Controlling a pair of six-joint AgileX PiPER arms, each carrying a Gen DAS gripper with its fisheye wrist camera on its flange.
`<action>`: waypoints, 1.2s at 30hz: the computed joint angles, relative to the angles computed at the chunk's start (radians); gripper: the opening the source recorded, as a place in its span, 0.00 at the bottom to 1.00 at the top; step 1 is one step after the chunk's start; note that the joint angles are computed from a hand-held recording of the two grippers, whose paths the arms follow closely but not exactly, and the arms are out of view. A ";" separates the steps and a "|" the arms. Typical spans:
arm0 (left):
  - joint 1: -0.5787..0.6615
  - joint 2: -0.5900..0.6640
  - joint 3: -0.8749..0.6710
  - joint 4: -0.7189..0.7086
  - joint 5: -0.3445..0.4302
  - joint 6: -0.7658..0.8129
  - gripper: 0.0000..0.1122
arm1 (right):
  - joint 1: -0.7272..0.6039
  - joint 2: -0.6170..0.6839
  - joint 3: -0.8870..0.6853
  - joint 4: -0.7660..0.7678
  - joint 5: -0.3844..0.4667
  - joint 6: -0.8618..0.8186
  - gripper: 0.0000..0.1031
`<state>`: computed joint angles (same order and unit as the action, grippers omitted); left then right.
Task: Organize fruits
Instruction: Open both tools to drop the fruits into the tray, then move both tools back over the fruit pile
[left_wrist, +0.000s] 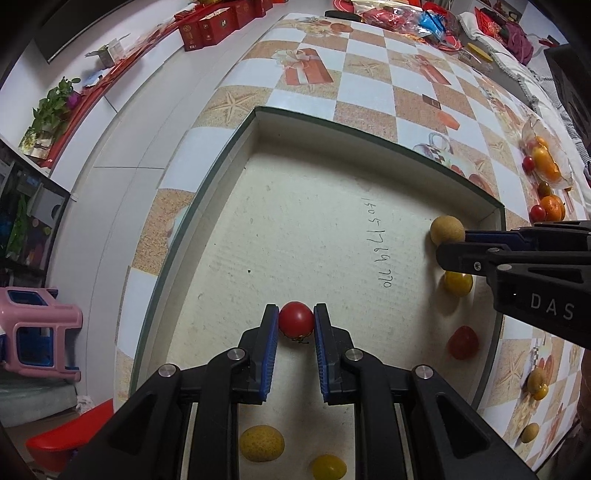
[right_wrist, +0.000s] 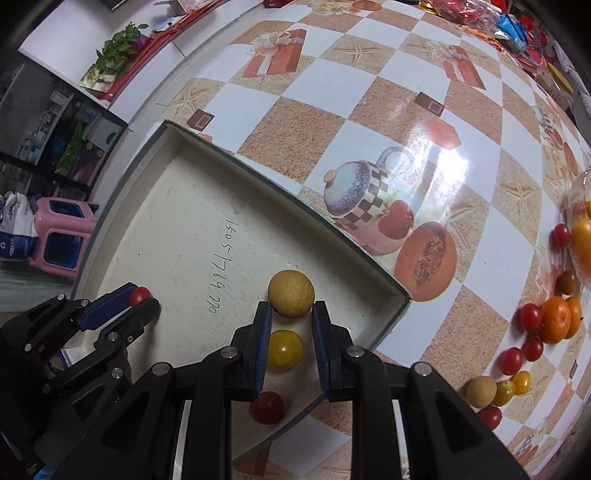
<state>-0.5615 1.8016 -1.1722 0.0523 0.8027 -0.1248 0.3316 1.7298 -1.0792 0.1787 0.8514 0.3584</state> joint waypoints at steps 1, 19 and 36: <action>0.001 -0.001 0.002 -0.001 -0.002 0.001 0.20 | 0.001 0.006 -0.007 0.001 0.006 -0.005 0.25; -0.021 -0.082 0.038 0.065 0.052 -0.041 0.55 | -0.025 -0.215 0.096 -0.018 0.005 0.062 0.84; -0.344 -0.106 -0.061 0.013 0.135 -0.045 0.55 | -0.269 -0.876 0.540 -0.112 0.333 0.221 0.84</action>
<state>-0.9059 1.6953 -1.2330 0.0653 0.9381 -0.1698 0.0624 0.8541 -0.5395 0.0672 1.1847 0.5791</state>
